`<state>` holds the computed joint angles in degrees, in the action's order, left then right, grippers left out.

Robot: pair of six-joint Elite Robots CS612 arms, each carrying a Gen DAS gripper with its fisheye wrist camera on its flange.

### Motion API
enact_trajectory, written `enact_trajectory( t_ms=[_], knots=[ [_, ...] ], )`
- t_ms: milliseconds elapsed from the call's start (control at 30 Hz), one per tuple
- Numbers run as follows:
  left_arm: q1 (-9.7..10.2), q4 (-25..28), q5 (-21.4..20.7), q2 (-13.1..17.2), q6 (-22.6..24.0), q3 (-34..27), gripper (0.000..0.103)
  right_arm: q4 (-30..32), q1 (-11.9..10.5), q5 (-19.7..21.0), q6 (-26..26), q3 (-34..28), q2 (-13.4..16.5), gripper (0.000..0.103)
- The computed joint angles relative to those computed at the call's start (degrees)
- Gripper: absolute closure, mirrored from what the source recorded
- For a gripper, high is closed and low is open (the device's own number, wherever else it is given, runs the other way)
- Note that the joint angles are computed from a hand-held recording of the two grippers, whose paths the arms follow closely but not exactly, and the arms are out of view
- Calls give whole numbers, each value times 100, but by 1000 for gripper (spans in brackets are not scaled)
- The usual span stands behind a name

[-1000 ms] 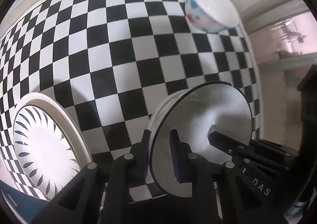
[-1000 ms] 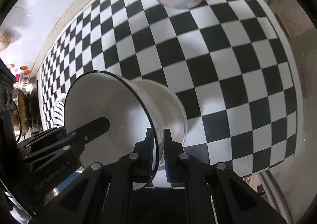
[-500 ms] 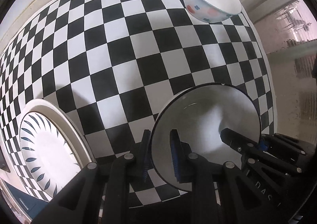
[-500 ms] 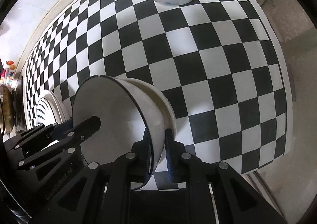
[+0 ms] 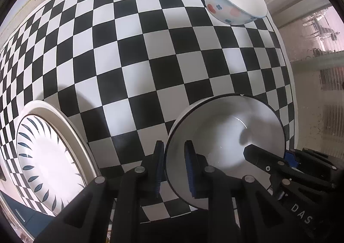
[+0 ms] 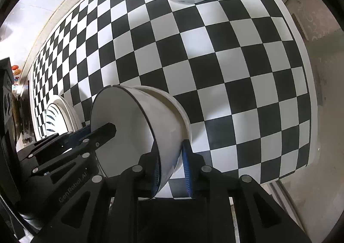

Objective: Organize plates and bowls
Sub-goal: 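Lift the nested bowls with both grippers and carry them beside the plate stack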

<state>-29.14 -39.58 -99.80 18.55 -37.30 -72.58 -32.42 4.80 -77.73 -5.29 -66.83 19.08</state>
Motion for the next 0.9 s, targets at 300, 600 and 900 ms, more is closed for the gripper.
enact_trajectory(
  t_ms=[300,600,900],
  knots=[
    [-39,43,103,-55,48,45,86,77,-1,-217,-192,-95,20,84],
    [-40,17,56,-57,-58,56,86,236,-112,70,-176,-182,139,87],
    [-50,59,143,-97,-139,123,86,158,-164,209,-269,-366,241,87]
  ],
)
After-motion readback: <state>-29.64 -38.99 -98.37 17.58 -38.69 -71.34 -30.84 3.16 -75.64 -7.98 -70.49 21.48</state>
